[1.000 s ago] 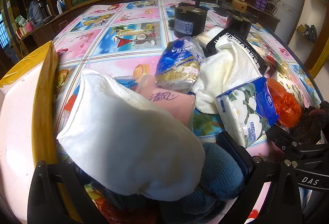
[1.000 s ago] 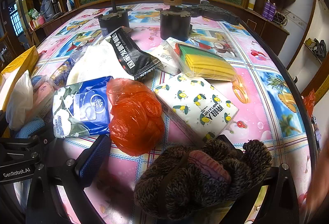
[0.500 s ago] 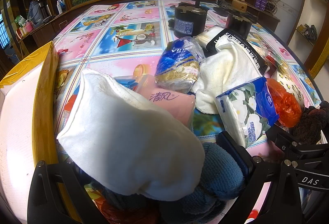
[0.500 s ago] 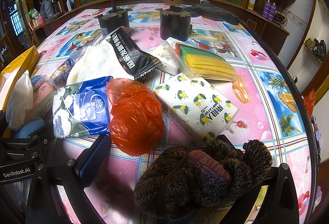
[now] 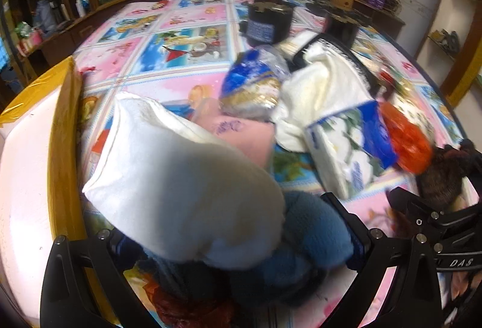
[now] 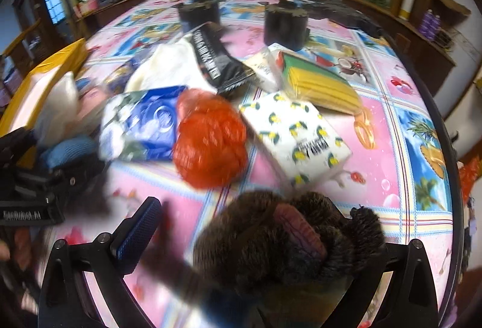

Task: Organize soft objects
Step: 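Grasp the brown knit glove with the right tool while the left tool grasps the blue knit cloth, then carry the brown glove with the right tool while the left tool carries the blue cloth to the tray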

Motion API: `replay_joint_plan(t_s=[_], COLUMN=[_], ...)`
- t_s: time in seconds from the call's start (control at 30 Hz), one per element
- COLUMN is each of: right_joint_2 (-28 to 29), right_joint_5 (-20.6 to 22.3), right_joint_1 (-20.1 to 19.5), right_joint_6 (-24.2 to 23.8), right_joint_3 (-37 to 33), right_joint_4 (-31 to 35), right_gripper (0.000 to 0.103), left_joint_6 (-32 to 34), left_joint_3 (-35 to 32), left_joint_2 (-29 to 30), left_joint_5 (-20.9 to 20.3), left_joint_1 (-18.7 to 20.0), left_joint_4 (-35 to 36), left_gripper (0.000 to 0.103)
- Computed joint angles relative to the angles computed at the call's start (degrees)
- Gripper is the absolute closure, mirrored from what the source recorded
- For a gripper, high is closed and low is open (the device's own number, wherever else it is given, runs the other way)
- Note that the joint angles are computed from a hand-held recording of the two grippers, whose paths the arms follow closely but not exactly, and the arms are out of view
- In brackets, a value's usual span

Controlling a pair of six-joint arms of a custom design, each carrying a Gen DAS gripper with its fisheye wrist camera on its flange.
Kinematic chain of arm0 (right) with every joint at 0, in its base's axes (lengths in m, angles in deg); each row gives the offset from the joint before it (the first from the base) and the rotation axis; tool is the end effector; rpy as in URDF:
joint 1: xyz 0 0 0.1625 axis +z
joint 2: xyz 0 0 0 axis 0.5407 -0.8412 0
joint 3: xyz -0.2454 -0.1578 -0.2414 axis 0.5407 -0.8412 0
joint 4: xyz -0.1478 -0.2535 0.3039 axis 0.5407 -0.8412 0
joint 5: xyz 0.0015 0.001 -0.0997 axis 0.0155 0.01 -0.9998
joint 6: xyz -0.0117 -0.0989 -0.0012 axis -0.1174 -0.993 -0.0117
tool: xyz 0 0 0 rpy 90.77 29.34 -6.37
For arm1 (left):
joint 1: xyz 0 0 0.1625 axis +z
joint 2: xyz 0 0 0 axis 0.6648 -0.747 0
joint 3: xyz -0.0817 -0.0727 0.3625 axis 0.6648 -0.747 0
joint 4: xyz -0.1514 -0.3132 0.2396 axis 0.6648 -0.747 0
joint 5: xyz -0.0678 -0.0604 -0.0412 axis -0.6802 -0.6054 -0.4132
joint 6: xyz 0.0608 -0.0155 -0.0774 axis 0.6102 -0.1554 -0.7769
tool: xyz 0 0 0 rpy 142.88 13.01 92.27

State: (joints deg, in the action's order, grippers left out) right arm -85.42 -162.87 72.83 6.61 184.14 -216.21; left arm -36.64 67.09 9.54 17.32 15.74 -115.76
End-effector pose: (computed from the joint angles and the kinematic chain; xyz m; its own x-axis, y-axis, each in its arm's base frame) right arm 0.2503 -0.6061 0.0996 -0.7017 -0.3336 0.6295 -0.5678 0.7956 -0.2112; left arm -0.1415 -0.6080 0.2065 -0.7287 0.0700 -0.6812 0.4168 0.8347 -0.3601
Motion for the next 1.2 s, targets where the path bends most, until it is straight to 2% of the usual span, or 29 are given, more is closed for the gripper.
replay_joint_plan(t_s=[0.2,0.37,0.47,0.6,0.67,0.73,0.8,1.1,1.13,1.2], right_joint_2=[-7.67,-8.46,-8.59,-7.63,-7.62,-7.79,-8.63,-10.72,-10.82,-10.61], right_joint_5=[5.89,6.81,6.92,5.44,5.75,5.36,6.62,8.71,8.96,8.67], right_joint_1=[-0.08,0.55,0.55,-0.28,-0.95,-1.37,-1.94,-2.49,-2.60,-2.68], right_joint_6=[-8.93,-10.89,-11.57,-8.44,-6.86,-5.05,-4.65,-6.16,-6.02,-5.63], right_joint_3=[9.56,10.57,10.73,9.51,9.16,8.73,9.11,11.69,11.72,11.45], right_joint_4=[-7.78,-8.37,-8.93,-7.99,-6.52,-3.83,-1.90,-2.25,-1.96,-1.63], right_gripper=[0.005,0.005,0.005,0.005,0.013,0.036,0.036,0.033,0.034,0.034], left_joint_6=[5.41,5.99,6.61,6.18,6.13,6.38,6.52,2.07,1.86,1.29], left_joint_3=[7.78,12.68,14.52,14.86,14.45,13.95,13.73,13.25,13.34,13.12], left_joint_2=[-9.30,-14.83,-16.74,-17.30,-16.72,-16.06,-15.89,-16.59,-16.49,-16.08], left_joint_5=[-10.15,-14.72,-14.83,-15.90,-15.43,-14.42,-13.65,-9.60,-9.25,-8.94], left_joint_1=[-2.23,-2.62,-3.17,-3.25,-3.64,-4.02,-4.26,-3.39,-3.29,-2.86], left_joint_4=[-4.49,-5.85,-6.29,-5.70,-4.67,-3.45,-2.79,1.74,1.87,2.88], left_gripper=[0.000,0.000,0.000,0.003,0.010,0.012,0.013,0.013,0.015,0.025])
